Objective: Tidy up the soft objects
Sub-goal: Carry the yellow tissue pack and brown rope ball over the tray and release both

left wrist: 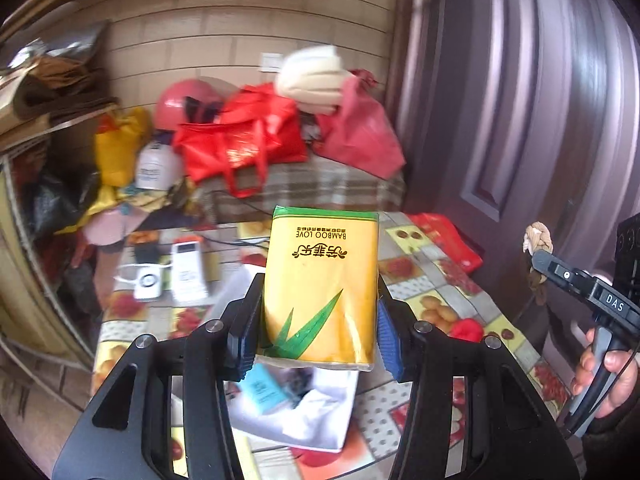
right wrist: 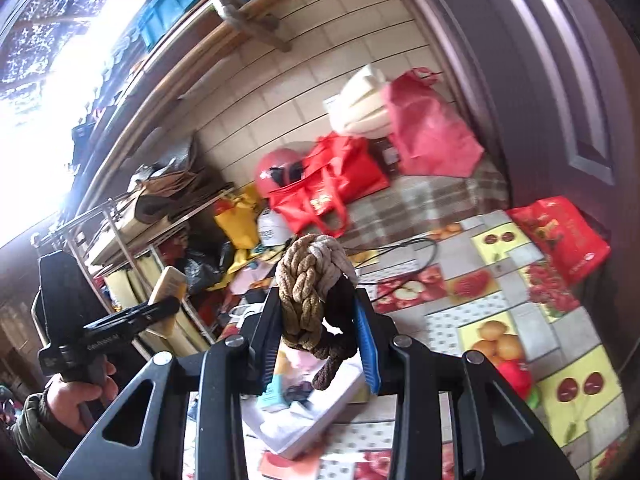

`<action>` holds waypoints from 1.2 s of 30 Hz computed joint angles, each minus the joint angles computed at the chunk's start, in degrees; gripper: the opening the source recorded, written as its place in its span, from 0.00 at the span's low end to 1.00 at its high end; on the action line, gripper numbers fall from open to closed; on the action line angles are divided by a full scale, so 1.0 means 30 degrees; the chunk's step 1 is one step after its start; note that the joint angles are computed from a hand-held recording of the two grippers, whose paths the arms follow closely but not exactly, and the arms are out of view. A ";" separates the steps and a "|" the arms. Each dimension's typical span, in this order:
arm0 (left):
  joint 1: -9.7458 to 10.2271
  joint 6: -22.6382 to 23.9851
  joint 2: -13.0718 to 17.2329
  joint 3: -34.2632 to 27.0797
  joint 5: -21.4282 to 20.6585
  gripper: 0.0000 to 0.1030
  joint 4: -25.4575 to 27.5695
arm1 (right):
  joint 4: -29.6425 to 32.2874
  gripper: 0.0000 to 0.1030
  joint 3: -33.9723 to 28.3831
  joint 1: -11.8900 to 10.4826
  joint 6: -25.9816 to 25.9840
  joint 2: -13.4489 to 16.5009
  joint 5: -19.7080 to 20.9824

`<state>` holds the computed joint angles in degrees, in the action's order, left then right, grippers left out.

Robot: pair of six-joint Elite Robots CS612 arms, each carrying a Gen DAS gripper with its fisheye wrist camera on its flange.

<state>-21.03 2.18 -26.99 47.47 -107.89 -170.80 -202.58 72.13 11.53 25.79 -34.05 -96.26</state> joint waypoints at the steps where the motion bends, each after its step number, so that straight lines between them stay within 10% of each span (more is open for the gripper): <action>1: 0.0102 -0.0136 -0.0057 0.0076 0.0035 0.48 -0.0116 | 0.0082 0.34 -0.0290 0.0049 0.0029 0.0108 0.0136; 36: 0.1138 -0.1526 0.1009 -0.1439 -0.2174 0.48 -0.0224 | 0.2972 0.34 -0.3047 0.1121 -0.1503 0.0875 -0.0870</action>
<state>-17.62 -2.40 -23.96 43.15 -114.41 -171.47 -193.66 62.99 14.89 21.28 -31.43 -98.87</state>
